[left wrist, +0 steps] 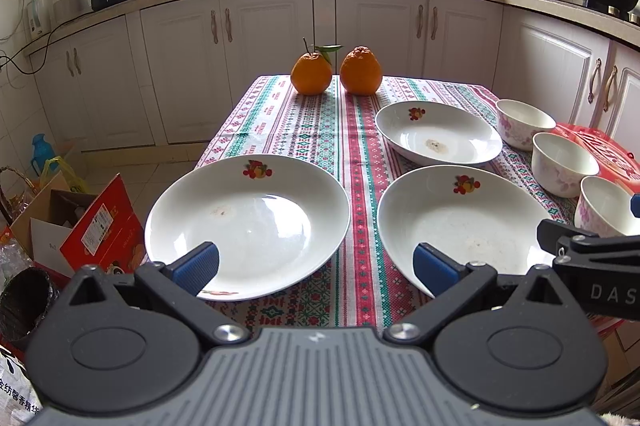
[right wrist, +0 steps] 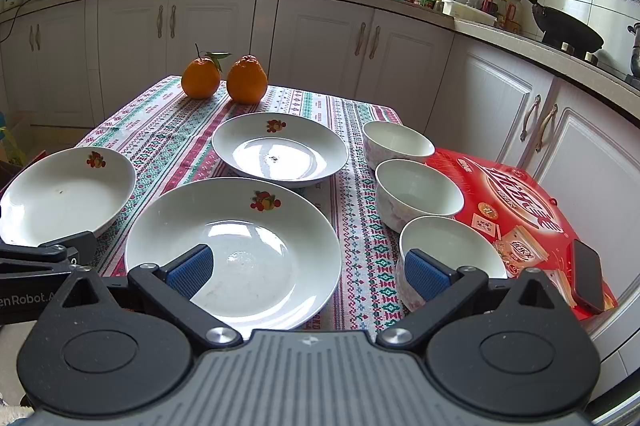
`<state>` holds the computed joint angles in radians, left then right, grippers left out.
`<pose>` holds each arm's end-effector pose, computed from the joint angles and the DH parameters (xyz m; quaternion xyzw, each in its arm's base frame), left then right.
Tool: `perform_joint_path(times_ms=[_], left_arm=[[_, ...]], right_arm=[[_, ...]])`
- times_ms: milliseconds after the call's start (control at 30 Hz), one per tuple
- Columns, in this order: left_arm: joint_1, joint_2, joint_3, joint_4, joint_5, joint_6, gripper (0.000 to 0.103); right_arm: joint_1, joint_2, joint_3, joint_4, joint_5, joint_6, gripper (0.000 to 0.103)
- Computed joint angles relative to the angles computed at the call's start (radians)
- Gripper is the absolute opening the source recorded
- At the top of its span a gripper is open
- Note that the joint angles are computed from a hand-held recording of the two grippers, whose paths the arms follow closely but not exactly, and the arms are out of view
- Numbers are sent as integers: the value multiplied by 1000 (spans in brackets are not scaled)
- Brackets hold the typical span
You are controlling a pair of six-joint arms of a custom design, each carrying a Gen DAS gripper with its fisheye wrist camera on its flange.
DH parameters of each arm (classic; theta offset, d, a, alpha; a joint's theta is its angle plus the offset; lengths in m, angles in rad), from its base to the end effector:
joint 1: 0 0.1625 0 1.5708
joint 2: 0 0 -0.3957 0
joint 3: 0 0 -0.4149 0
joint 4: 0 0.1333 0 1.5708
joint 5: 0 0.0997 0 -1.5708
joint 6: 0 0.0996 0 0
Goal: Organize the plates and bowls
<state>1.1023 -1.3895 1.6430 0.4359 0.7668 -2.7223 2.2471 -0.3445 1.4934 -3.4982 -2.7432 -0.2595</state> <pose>-0.0261 -0.5056 0.3268 0.2067 0.8234 -0.4012 0.3441 0.4332 -0.4735 -0.0399 0.1602 -0.7826 0.4152 0.4353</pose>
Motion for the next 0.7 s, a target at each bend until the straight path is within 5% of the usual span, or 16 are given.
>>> perform_joint_path(times_ms=[700], left_arm=[[-2,0,-1,6,-1,-7,102]], right_arm=[[2,1,-3,-2,-1,-7,103]])
